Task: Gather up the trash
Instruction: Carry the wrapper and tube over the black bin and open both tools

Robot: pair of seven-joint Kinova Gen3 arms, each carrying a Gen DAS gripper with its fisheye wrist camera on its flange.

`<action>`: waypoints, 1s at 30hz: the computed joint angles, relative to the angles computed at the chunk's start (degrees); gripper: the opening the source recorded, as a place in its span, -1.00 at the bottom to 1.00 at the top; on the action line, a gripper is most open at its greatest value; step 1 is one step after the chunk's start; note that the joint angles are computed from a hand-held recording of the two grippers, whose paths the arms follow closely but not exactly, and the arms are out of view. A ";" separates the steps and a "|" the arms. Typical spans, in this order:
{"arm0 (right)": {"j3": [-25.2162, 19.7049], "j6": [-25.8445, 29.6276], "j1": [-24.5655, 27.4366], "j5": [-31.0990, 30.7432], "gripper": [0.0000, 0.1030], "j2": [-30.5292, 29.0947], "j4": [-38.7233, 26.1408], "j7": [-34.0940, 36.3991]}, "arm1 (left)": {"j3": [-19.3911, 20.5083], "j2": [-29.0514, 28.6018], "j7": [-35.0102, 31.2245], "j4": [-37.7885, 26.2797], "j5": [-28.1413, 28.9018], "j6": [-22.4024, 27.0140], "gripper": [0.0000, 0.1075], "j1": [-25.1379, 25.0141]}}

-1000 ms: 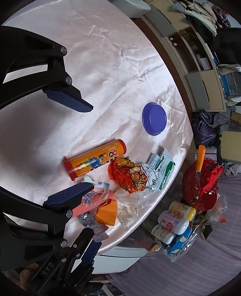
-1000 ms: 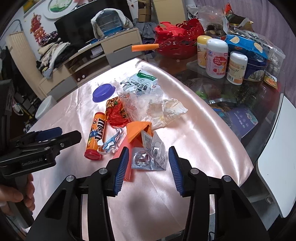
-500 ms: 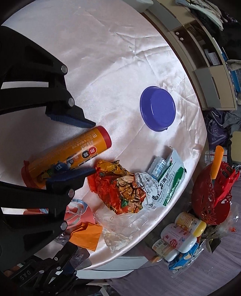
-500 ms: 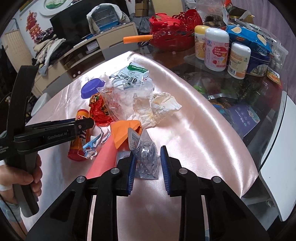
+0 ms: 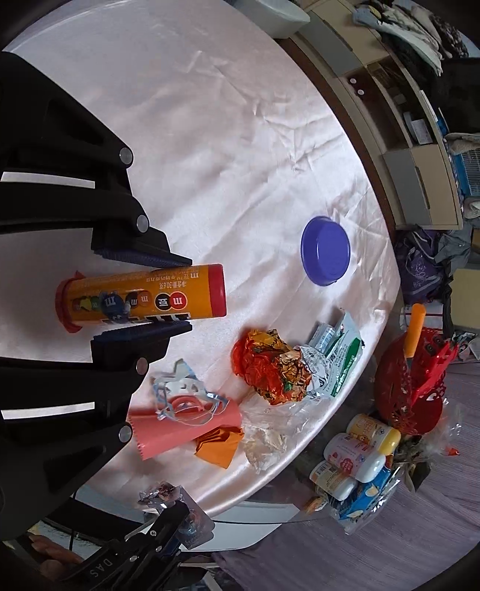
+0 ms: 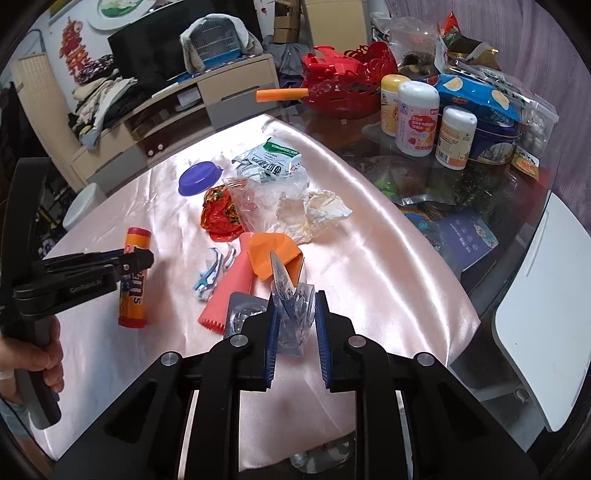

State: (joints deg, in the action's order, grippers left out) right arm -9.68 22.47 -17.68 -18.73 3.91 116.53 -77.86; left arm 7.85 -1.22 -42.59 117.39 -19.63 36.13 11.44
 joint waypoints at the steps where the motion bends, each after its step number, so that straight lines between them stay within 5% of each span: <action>1: -0.01 0.46 0.00 0.17 -0.61 -1.17 0.59 -0.05 | 0.37 -1.71 0.75 0.39 -0.35 0.93 -0.51 0.34; 8: 1.27 4.16 -1.36 2.30 -0.61 -11.79 4.97 -3.19 | 7.35 -12.55 5.82 2.03 0.26 7.56 -0.51 0.64; 15: 2.99 9.04 -2.31 4.69 -0.61 -21.58 8.49 -5.56 | 17.80 -17.43 12.59 1.52 1.46 12.85 -0.51 1.00; 23: 4.83 13.15 -2.17 6.05 -0.61 -28.42 12.70 -5.32 | 28.99 -15.21 22.71 1.92 0.26 13.30 -0.51 3.60; 30: 6.61 14.73 -1.72 6.12 -0.61 -30.26 16.80 -3.93 | 32.62 -10.01 32.11 2.94 -3.19 11.37 -0.51 8.09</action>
